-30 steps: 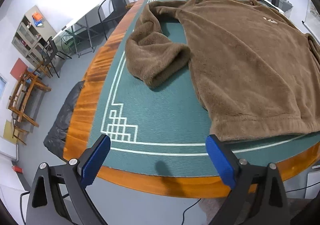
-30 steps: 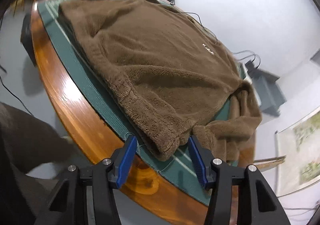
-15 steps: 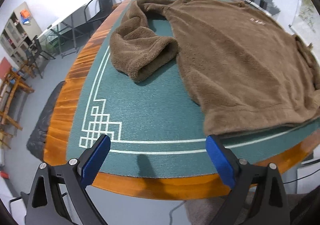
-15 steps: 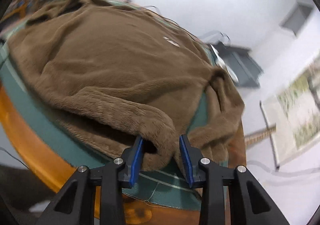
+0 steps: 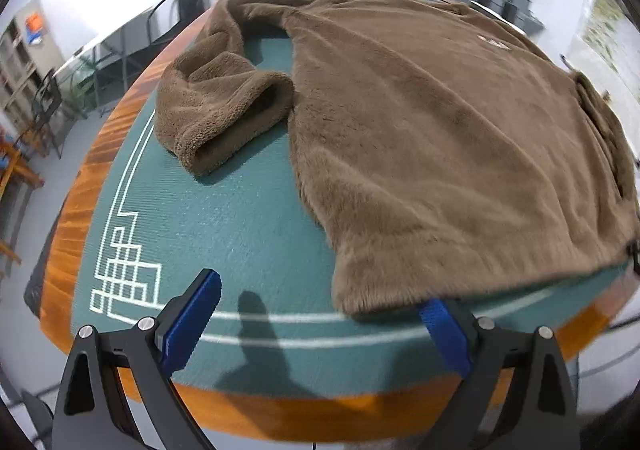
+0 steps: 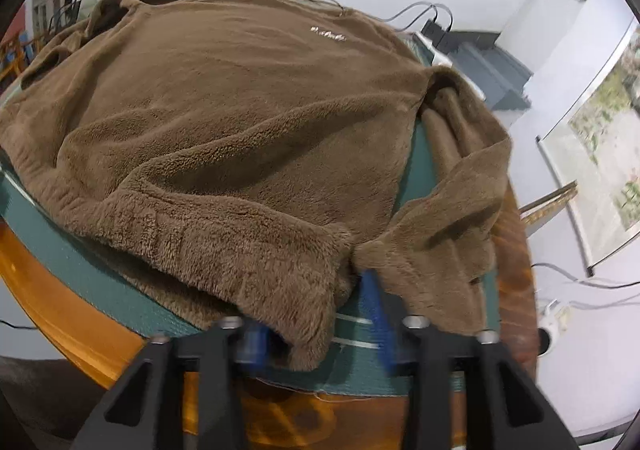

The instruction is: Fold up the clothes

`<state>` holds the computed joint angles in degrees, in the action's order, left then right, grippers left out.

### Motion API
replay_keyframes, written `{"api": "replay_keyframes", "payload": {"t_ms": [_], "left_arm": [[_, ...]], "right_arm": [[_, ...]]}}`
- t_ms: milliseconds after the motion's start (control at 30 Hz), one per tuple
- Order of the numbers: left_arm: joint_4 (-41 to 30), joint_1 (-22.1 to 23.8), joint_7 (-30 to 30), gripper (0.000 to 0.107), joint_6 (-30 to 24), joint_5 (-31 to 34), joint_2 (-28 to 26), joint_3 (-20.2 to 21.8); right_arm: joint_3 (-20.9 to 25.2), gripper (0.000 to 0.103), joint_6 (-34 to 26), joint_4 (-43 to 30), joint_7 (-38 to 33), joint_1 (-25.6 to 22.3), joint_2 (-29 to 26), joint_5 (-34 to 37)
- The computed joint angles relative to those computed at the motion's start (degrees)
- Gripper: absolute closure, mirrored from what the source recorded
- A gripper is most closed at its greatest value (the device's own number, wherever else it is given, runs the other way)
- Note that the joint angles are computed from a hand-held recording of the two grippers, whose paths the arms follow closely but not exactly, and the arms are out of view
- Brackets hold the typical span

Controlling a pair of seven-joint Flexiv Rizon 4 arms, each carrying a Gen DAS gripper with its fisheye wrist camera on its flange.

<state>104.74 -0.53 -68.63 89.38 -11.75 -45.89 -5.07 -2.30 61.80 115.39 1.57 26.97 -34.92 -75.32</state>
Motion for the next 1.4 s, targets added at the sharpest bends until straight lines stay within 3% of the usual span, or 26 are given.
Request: {"api": "replay_keyframes", "payload": {"t_ms": [67,133,167,233,300,333,467,567,700,1033,1133,1267,1400], "left_arm": [[-1.0,-3.2,-1.1,0.009,0.1,-3.0,-0.5,3.2],[-3.2,-7.0,-10.8,0.009,0.1,3.2,-1.0,9.9],[-3.6,-7.0,-13.4,0.009,0.8,5.1,-1.1,11.0],[-0.7,-4.4,-7.9,0.009,2.5,-0.7,0.7,7.5],[1.9,1.1,-5.3,0.009,3.8,-1.8,2.6,1.8],[2.8,1.9,-5.4,0.009,4.9,0.9,3.4,1.7],[4.3,0.0,-3.8,0.009,6.0,2.7,5.5,5.3],[3.7,-1.5,-3.8,0.009,4.3,2.3,4.6,7.7],[1.4,-5.3,-3.9,0.009,2.1,3.0,2.4,11.5],[0.1,-6.5,-4.2,0.009,-1.6,4.1,0.9,11.6],[-0.6,-5.8,-4.2,0.008,-2.1,4.3,0.6,10.7],[-0.4,-5.6,-4.5,0.005,-1.8,4.6,0.6,10.6],[-0.8,-7.4,-5.5,0.005,-2.4,5.1,0.6,12.4]], "right_arm": [[-0.5,0.055,0.6,0.0,1.8,-0.1,-0.1,-1.2],[-0.7,0.055,-2.1,0.4,3.6,0.6,0.5,-1.5],[-0.7,0.055,-5.0,1.0,5.2,1.3,1.4,-1.2],[-0.6,0.052,-5.4,3.4,11.6,0.0,3.9,-2.8],[0.3,0.042,-5.3,5.3,15.9,-1.8,6.1,-4.0],[1.0,0.042,-6.3,5.5,15.2,-2.0,6.6,-4.0],[3.2,0.042,-9.4,5.2,11.5,-1.6,7.7,-4.6],[3.5,0.033,-7.4,4.5,9.1,-3.0,6.2,-4.6],[3.3,0.032,-3.9,4.5,7.2,-4.1,4.0,-2.2],[1.8,0.02,-2.6,6.3,6.6,-4.4,4.1,-3.6],[1.4,0.02,-0.1,5.7,6.6,-5.3,3.6,-6.6],[1.4,0.012,2.6,5.6,7.0,-7.0,3.3,-9.7],[1.7,0.011,4.3,5.1,5.1,-8.1,2.9,-10.6]]}}
